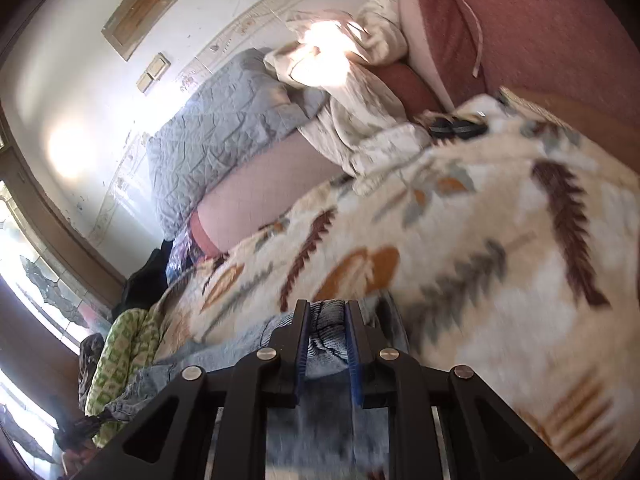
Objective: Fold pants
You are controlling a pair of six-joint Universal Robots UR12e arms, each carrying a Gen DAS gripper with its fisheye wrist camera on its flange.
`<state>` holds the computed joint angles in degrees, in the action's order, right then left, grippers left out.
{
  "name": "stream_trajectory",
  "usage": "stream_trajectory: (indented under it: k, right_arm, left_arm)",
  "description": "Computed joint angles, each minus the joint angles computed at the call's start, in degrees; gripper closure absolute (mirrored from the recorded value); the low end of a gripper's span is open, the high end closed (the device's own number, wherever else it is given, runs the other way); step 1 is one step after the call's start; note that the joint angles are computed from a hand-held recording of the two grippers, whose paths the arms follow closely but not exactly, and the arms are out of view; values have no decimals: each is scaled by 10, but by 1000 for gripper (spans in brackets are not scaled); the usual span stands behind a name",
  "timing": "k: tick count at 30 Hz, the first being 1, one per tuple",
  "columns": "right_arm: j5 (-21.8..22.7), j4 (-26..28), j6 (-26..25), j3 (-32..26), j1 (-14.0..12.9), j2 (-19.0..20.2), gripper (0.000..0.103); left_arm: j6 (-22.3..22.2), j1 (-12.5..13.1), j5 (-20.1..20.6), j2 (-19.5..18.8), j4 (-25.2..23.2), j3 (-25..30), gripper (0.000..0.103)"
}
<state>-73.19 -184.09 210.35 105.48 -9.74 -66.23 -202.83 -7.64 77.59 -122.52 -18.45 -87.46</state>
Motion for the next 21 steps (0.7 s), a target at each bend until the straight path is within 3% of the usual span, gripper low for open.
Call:
stream_trajectory:
  k: [3,5,8,9,11,12,13,14,15,16,18,21]
  right_arm:
    - [0,17,-5,20,-2,-12,87]
    - [-1,57,-12,25,-3,-20,87]
    - [14,164,-45,19,-5,-28,86]
    - [7,213,-65,12,-3,-31,83]
    - [-13,260,-90,6,2,-34,83]
    - [-19,275,-101,3,3,-37,80]
    - [-26,287,-108,1,3,-41,69]
    - [-34,286,-108,2,4,-45,61]
    - [-43,277,-109,3,4,-50,43]
    - [-53,261,-109,5,5,-55,33]
    - [-66,226,-107,8,7,-62,32]
    - [-72,204,-107,-10,12,-55,32]
  left_arm:
    - [-1,0,2,5,-3,-14,99]
    - [-6,2,-2,6,-5,-20,99]
    - [-4,3,4,7,-38,-15,98]
    - [-4,2,7,6,-45,-13,98]
    - [9,1,18,8,-63,-8,95]
    - [15,-2,32,10,-71,-6,95]
    - [20,-3,41,12,-74,-5,95]
    - [27,-5,54,16,-76,-5,95]
    - [29,-6,69,19,-74,-6,95]
    - [32,-10,95,25,-66,-9,95]
    - [35,-11,103,31,-47,-14,95]
    - [35,-15,80,36,-10,-13,95]
